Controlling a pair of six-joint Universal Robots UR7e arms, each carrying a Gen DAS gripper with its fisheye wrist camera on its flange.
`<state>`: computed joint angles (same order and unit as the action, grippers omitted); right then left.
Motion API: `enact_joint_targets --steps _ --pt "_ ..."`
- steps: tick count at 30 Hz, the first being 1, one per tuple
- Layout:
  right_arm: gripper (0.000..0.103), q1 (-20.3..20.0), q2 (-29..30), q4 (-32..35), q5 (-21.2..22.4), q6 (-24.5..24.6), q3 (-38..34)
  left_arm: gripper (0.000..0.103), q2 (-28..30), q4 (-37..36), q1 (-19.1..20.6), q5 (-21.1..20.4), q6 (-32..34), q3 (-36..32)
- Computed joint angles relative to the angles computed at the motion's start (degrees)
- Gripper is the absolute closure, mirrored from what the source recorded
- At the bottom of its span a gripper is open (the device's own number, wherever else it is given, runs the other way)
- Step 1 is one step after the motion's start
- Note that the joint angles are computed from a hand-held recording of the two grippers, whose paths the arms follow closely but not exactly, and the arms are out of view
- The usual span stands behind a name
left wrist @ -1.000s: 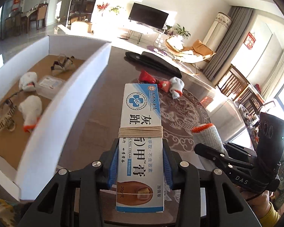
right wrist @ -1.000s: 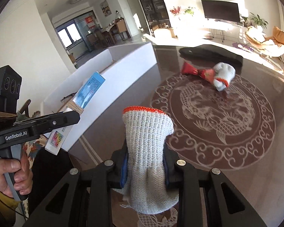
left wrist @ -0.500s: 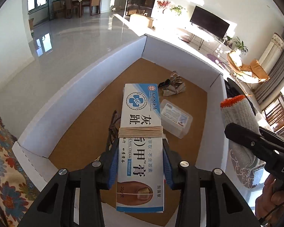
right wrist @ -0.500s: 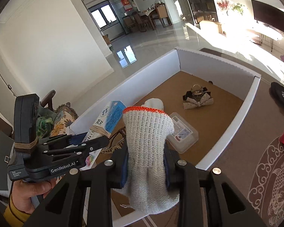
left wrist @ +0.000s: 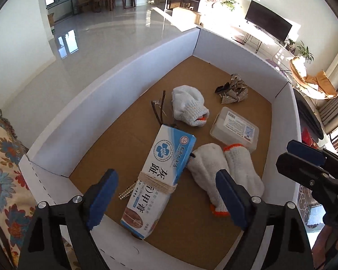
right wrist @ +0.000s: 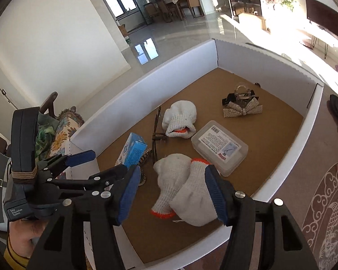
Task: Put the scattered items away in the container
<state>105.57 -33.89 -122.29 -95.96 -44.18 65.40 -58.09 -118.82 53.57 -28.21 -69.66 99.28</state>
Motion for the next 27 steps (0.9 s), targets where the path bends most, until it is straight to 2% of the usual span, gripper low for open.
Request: enact_joint_targets --steps 3,5,7,9,11,12,13,15,17,19,22,25,27 --pt "0.043 -2.2 -4.9 -5.5 4.6 -1.4 4.5 0.015 2.0 2.2 -3.5 2.3 1.2 -1.8" --pt "0.043 -4.7 -8.9 -9.6 6.5 -2.9 8.3 0.015 4.4 -2.3 -6.1 2.9 6.2 -2.5" --pt "0.043 -7.8 -12.2 -13.7 6.3 -4.5 11.5 0.015 7.8 -9.9 -8.2 1.7 13.5 -3.6" --pt "0.043 -11.2 -14.4 -18.0 3.2 -5.9 13.6 0.009 12.2 -16.8 -9.5 -1.5 20.6 -5.8" --pt "0.043 -14.6 -15.5 -22.1 -1.5 -7.7 14.6 0.002 17.5 -20.5 -9.9 -5.6 26.0 -9.5" --pt "0.043 -16.1 -15.5 -24.9 -4.8 -8.6 14.9 0.002 20.3 -21.8 -9.7 -7.8 28.5 -11.7" --pt "0.043 -17.5 -15.4 -27.8 -7.9 -9.4 15.0 0.002 23.2 -22.1 -9.4 -9.8 30.7 -14.3" --pt "0.043 -20.3 -15.5 -29.7 -11.6 -9.4 13.7 0.002 29.2 -20.3 -8.4 -12.5 33.4 -20.1" --pt "0.043 -23.1 -15.9 -26.7 -11.6 -6.6 11.3 0.002 34.9 -17.1 -7.6 -13.5 35.0 -26.2" --pt "0.042 -25.5 -17.3 -24.6 -6.4 -6.0 10.7 0.002 39.9 -11.7 -6.7 -12.5 34.6 -32.6" --pt "0.042 -26.6 -17.2 -25.4 -5.9 -8.3 10.2 0.002 44.6 -11.1 -5.7 -10.0 35.9 -37.8" --pt "0.040 -26.0 -16.1 -32.4 -7.7 -14.5 12.3 0.000 46.1 -18.3 -5.1 -8.2 38.1 -37.7" --pt "0.037 -25.4 -15.6 -33.2 -8.7 -14.0 12.2 0.000 46.5 -22.6 -5.0 -6.4 39.7 -37.0"
